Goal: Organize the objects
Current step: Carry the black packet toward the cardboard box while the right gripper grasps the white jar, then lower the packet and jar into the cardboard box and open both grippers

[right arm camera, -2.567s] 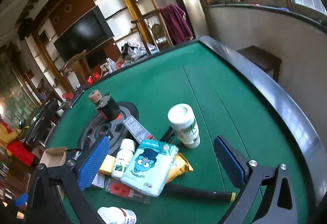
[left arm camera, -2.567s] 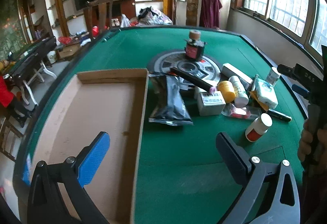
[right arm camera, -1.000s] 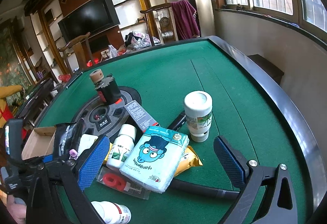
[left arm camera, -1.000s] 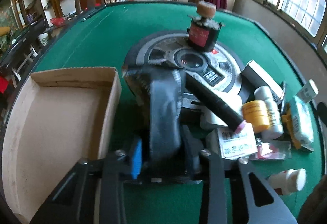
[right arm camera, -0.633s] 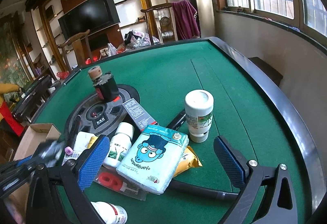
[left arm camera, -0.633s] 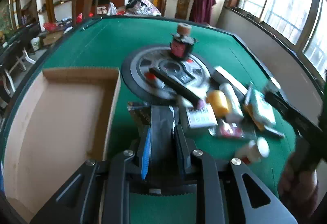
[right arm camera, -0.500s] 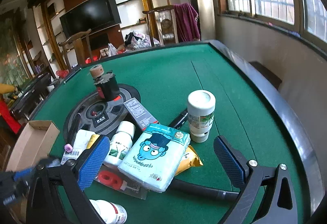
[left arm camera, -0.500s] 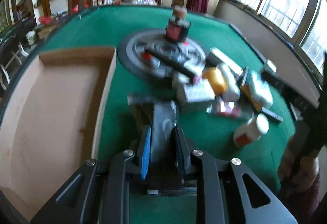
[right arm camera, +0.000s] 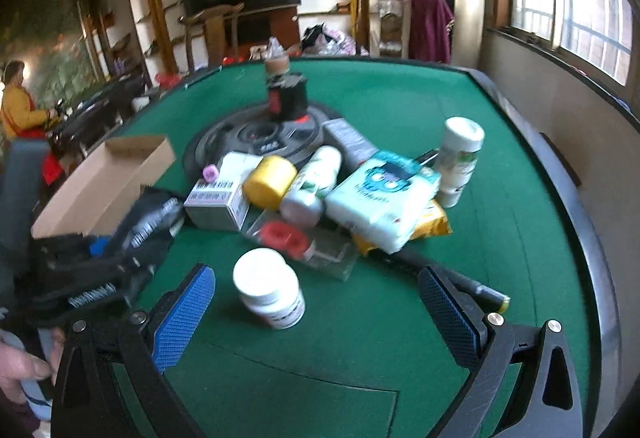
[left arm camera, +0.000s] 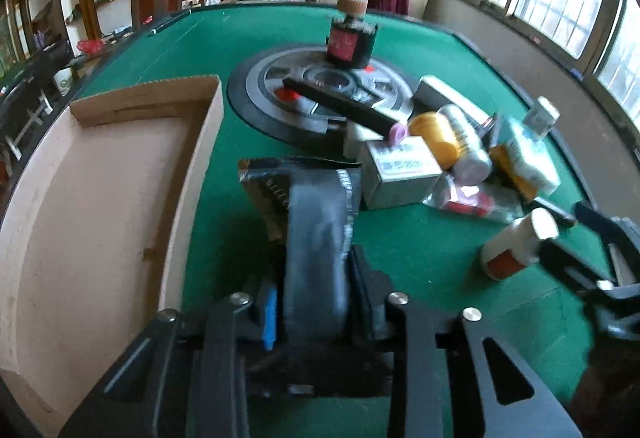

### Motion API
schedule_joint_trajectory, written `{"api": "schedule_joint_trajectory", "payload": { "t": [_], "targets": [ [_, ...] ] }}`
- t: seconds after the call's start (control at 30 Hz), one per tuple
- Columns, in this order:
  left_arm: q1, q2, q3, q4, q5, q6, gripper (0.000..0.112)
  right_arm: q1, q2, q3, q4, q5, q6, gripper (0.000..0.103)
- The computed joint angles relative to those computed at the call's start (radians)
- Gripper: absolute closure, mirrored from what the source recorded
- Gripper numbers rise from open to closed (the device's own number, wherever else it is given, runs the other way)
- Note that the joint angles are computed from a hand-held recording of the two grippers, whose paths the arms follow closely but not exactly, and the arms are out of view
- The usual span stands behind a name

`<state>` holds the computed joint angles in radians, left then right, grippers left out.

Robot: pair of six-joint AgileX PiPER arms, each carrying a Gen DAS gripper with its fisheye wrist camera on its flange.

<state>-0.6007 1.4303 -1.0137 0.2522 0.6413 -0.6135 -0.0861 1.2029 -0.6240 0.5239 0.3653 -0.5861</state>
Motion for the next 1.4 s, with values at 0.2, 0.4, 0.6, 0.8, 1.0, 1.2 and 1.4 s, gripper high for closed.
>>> {"api": "schedule_joint_trajectory", "payload": {
  "t": [0.2, 0.4, 0.6, 0.8, 1.0, 1.2, 1.4],
  "targets": [
    [0.016, -0.114, 0.057, -0.05, -0.015, 0.043, 0.089, 0.073, 0.056, -0.012, -0.125, -0.034, 0.149, 0.024],
    [0.027, -0.206, 0.097, -0.08, -0.012, 0.056, 0.089, 0.099, 0.105, -0.022, -0.182, -0.055, 0.232, 0.057],
    [0.006, -0.265, 0.122, -0.003, 0.009, -0.003, 0.089, 0.08, 0.093, -0.014, -0.097, -0.044, 0.186, 0.065],
    [0.038, -0.336, 0.149, -0.013, 0.024, 0.019, 0.089, 0.063, 0.034, -0.022, -0.037, 0.035, 0.149, 0.065],
    [0.174, -0.447, 0.156, -0.133, 0.064, 0.183, 0.089, 0.167, -0.047, -0.085, -0.143, 0.123, 0.305, 0.065],
    [0.479, -0.497, 0.105, -0.353, 0.118, 0.513, 0.089, 0.345, 0.002, -0.254, -0.174, 0.201, 0.421, 0.065],
    [0.693, -0.405, 0.058, -0.506, 0.109, 0.775, 0.088, 0.476, 0.231, -0.502, -0.078, 0.267, 0.442, 0.065]
  ]
}}
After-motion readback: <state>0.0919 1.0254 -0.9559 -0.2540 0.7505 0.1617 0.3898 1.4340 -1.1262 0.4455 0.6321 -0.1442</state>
